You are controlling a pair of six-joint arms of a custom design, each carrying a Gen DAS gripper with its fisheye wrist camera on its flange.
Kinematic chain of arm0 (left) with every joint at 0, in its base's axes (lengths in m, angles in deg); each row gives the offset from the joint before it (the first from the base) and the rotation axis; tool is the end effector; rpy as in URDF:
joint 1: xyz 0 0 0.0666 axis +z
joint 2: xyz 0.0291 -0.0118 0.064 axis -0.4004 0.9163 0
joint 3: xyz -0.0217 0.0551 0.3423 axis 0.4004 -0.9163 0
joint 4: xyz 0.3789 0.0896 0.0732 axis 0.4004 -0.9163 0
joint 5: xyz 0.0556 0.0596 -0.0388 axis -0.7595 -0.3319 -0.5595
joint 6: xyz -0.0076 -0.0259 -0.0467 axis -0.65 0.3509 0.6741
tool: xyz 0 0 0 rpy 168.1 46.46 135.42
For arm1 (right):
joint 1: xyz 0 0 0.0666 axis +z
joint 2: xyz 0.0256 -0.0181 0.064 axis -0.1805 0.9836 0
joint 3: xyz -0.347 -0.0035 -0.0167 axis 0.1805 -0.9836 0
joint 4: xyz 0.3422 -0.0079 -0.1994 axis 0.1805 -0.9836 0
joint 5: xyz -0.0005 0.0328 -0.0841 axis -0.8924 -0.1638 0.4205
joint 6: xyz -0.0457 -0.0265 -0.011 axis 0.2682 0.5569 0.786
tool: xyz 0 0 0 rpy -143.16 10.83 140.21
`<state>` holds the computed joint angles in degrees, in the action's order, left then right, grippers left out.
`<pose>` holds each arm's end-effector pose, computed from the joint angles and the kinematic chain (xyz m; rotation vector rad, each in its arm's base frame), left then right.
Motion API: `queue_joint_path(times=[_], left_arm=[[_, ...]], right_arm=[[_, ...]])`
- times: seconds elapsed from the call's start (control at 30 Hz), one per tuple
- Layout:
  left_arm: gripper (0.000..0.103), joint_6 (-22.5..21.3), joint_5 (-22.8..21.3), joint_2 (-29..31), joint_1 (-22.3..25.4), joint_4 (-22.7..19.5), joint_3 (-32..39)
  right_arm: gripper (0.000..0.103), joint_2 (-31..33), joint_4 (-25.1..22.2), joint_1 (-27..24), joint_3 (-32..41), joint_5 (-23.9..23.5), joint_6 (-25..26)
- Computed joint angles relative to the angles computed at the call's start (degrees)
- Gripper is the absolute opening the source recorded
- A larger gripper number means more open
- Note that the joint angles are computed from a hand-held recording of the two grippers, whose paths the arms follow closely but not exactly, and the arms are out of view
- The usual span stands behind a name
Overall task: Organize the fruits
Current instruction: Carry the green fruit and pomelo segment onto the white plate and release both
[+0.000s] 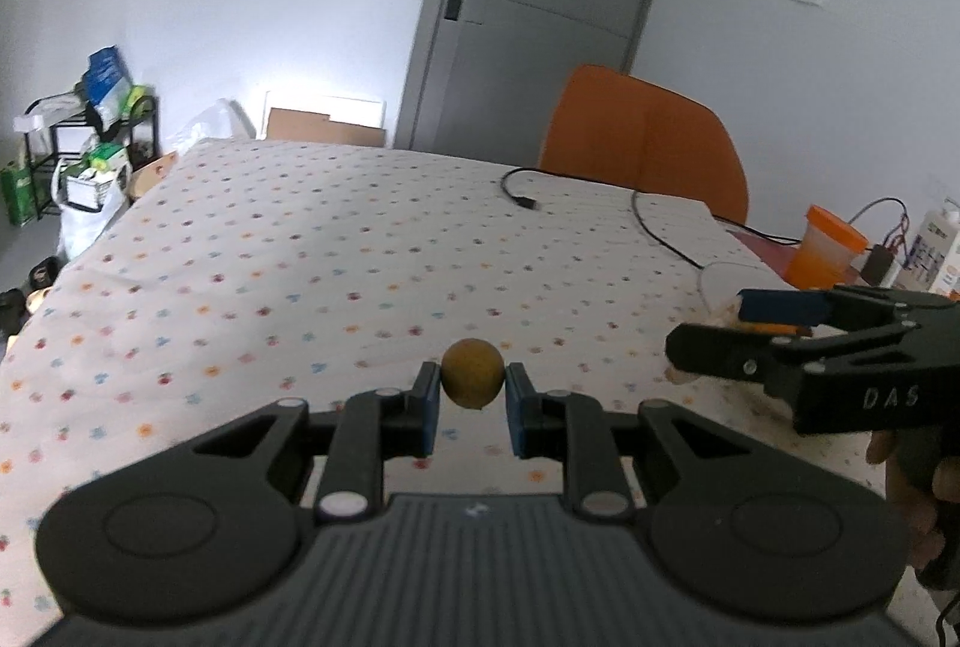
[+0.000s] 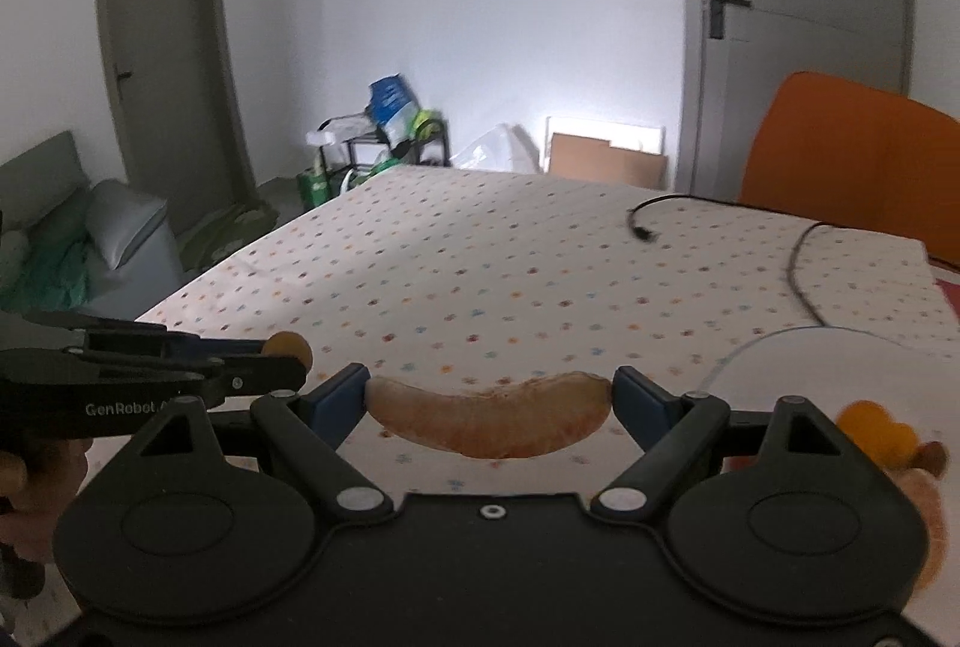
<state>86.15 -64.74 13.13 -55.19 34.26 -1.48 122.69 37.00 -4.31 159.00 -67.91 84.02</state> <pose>0.4991 -0.2871 0.3752 -0.3258 2.0915 -0.1194 0.6510 0.0911 0.3973 -0.8713 1.9972 0.5857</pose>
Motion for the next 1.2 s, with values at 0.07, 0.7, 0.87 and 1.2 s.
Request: queue_joint_path(times=[0.07, 0.7, 0.87, 1.2], left_arm=[[0.021, -0.60, 0.45, 0.95, -0.26, 0.04, 1.25], [0.021, -6.35, 4.50, 11.18, -2.82, -1.68, 15.14], [0.021, -7.50, 5.15, 13.96, -3.42, -2.88, 19.16], [0.021, -10.12, 7.10, 19.75, -4.38, -5.32, 27.75]], right_arm=[[0.085, -0.18, 0.71, -0.77, -0.16, 0.23, -0.51], [0.085, 0.20, 5.03, -8.63, -0.25, 2.51, -5.18], [0.085, 0.86, 5.52, -10.13, 0.23, 2.99, -5.72], [0.085, 1.36, 6.03, -12.51, -0.19, 3.62, -6.79]])
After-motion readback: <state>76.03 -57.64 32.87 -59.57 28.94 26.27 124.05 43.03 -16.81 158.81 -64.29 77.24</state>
